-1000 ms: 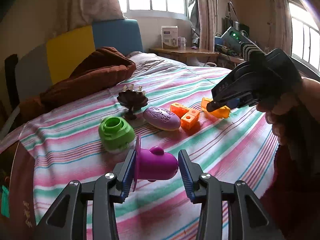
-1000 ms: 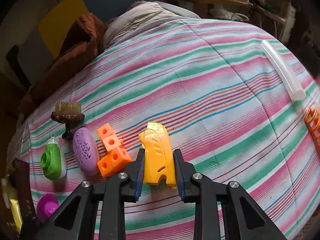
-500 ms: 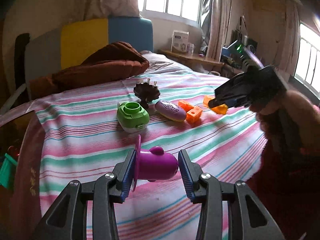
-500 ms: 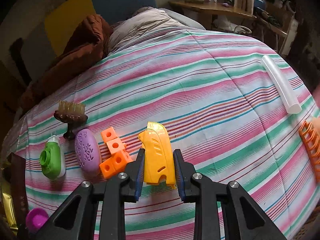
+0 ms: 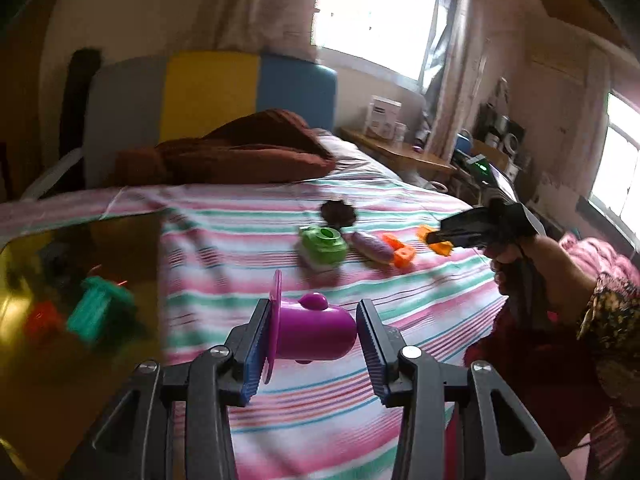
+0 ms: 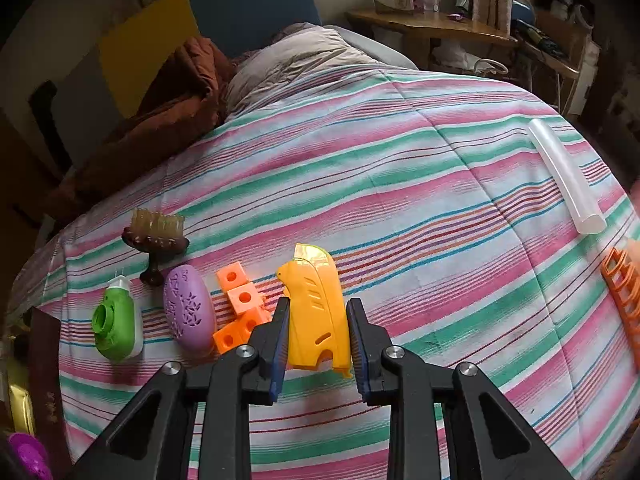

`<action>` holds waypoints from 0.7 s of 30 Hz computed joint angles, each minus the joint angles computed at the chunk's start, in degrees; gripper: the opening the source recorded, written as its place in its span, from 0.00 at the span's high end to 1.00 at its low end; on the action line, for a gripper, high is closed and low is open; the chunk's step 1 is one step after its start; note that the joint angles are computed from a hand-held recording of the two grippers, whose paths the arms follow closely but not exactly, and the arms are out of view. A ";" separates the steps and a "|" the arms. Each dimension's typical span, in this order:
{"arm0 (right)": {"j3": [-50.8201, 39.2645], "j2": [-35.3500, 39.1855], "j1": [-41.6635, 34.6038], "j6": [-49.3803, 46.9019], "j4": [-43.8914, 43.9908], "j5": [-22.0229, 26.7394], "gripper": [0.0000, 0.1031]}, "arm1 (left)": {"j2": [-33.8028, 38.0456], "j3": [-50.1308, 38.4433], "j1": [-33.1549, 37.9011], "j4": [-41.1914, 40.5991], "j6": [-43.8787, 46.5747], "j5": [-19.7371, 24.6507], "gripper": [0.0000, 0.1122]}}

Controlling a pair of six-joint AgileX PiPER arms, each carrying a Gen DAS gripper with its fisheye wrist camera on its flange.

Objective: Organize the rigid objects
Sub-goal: 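Carry the magenta cup over the gold tray with the left tool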

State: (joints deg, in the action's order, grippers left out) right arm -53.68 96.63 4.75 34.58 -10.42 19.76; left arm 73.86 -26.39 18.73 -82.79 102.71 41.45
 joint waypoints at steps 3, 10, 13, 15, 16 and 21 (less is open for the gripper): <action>0.10 0.01 0.26 0.31 -0.58 -0.38 0.73 | 1.72 -2.31 9.18 5.01 -2.47 4.66 0.62; 0.38 -0.42 1.42 3.50 -4.53 -0.75 0.73 | 10.09 -10.63 23.07 9.54 -7.32 5.62 0.62; 0.34 -0.38 2.03 5.57 -6.97 -0.46 0.73 | 14.53 -15.39 25.57 11.36 -10.52 3.03 0.62; 0.02 -0.09 2.44 6.99 -8.78 0.03 0.73 | 17.91 -19.09 26.17 13.79 -14.10 0.76 0.62; 0.01 -0.06 2.54 7.38 -9.22 0.11 0.73 | 19.50 -20.76 26.37 15.53 -16.29 -0.20 0.62; 0.30 -0.16 2.34 8.26 -9.63 0.00 0.73 | 26.09 -28.06 27.50 21.52 -26.58 -2.75 0.62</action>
State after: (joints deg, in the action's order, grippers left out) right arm -53.38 96.48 7.09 42.84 -20.05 19.76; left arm 99.96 -54.46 46.24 -61.28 76.13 38.70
